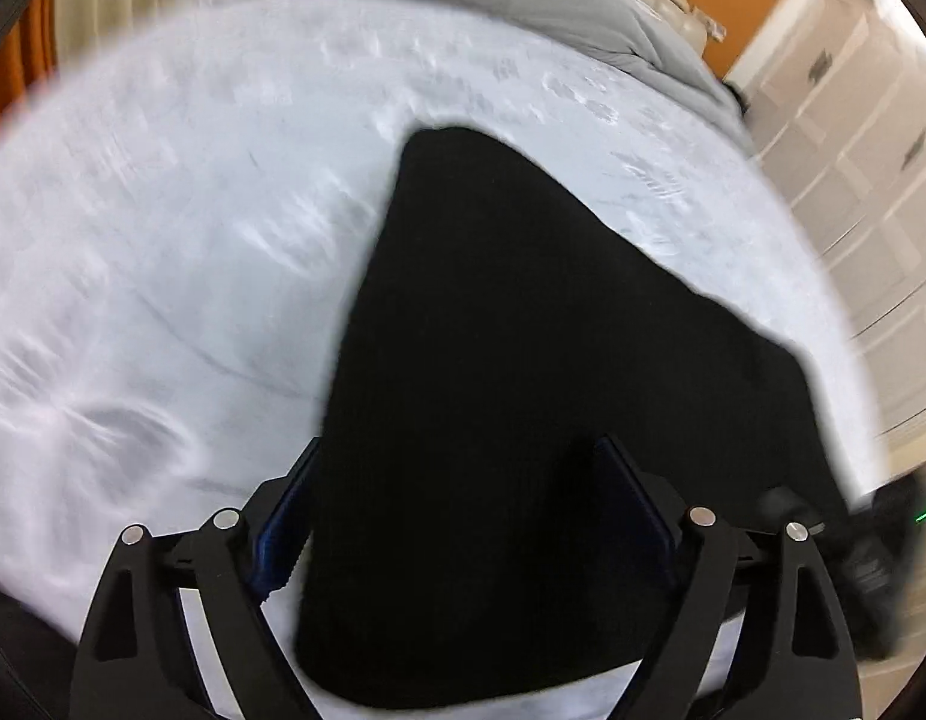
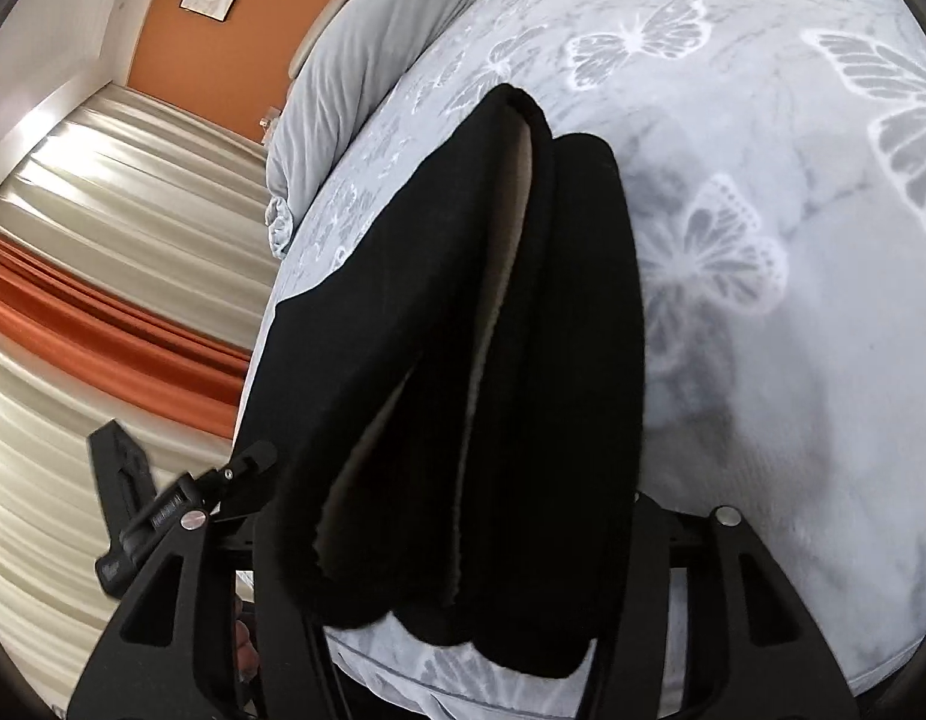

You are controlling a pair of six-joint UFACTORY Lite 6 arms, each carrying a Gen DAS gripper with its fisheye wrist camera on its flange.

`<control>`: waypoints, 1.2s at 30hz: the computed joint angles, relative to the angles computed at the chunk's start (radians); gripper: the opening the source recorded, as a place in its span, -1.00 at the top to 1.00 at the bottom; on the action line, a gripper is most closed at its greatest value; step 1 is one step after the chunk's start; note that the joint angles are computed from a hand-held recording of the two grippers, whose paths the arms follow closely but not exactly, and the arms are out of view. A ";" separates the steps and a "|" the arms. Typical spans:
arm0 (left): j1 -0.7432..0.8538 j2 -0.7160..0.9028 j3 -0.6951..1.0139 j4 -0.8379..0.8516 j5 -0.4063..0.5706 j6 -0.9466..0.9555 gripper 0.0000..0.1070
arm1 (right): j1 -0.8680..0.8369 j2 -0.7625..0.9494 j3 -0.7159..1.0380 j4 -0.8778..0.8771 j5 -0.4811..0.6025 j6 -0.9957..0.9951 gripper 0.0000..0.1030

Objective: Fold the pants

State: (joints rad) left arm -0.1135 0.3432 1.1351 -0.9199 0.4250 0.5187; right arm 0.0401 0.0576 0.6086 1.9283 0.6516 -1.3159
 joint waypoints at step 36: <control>0.070 -0.277 -0.292 -0.225 0.130 0.280 0.54 | 0.256 -0.344 -0.083 -0.314 -0.335 0.401 0.30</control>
State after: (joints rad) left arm -0.0438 0.0659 0.8434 -1.1446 0.5547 0.7984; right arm 0.2962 -0.2868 0.5256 1.6140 0.3167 -0.9152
